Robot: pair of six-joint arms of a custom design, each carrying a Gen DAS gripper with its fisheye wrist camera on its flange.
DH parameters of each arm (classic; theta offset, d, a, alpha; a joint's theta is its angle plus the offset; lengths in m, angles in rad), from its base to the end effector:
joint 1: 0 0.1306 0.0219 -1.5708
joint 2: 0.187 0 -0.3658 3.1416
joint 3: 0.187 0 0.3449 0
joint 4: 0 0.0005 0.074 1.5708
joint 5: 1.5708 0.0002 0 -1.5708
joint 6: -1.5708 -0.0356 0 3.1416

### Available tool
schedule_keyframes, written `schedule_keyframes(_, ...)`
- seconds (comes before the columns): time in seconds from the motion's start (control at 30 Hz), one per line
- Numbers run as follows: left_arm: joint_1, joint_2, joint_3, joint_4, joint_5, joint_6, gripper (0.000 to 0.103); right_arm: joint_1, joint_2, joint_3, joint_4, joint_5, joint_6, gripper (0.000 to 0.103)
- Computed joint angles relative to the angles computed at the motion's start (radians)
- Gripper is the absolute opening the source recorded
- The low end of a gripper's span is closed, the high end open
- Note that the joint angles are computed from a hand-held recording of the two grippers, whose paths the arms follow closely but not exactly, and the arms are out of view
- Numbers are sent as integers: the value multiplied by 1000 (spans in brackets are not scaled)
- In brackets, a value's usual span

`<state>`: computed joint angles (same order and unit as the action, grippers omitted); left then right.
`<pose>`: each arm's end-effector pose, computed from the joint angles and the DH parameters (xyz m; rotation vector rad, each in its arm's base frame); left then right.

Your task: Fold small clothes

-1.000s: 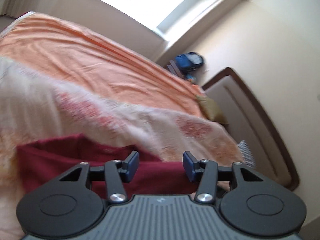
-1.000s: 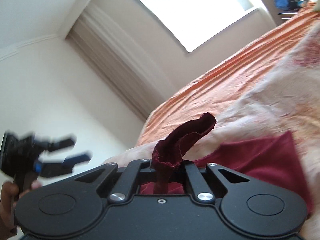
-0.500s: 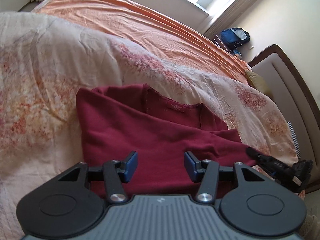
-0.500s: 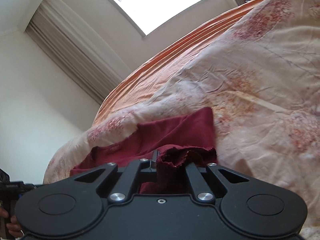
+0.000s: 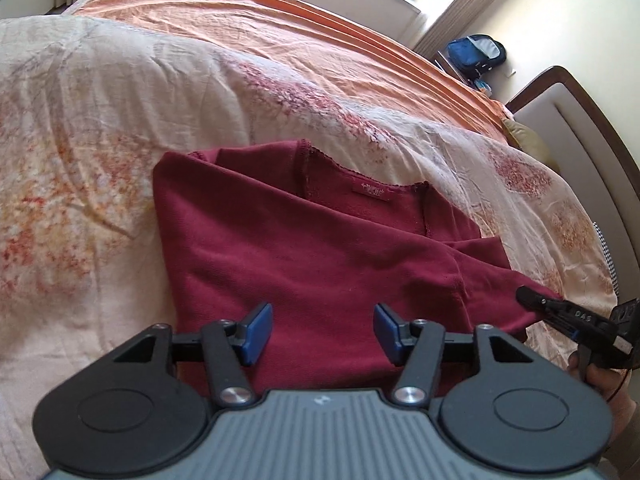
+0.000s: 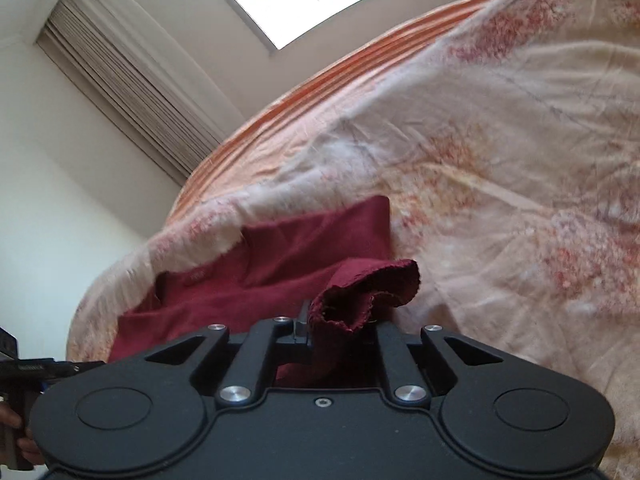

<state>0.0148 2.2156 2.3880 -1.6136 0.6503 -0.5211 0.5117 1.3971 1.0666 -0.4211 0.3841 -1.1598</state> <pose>0.6453 -0.0125 0.3346 0.7406 2.6247 -0.8395 0.3826 0.1990 0.3112 0.9110 2.1059 0.4382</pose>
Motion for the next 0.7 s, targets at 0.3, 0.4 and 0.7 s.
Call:
schedule_keyframes(0.3,-6,-11,-80,153,-150,3,31,-10,14,42,7,-19,63,12)
schedule_keyframes(0.4,14,-32,-110,176,-149,-2,29,-18,14,16,72,-38,70,15)
schedule_keyframes(0.7,5,-117,-166,240,-74,-78,60,-31,-3,10,-57,-85,31,55)
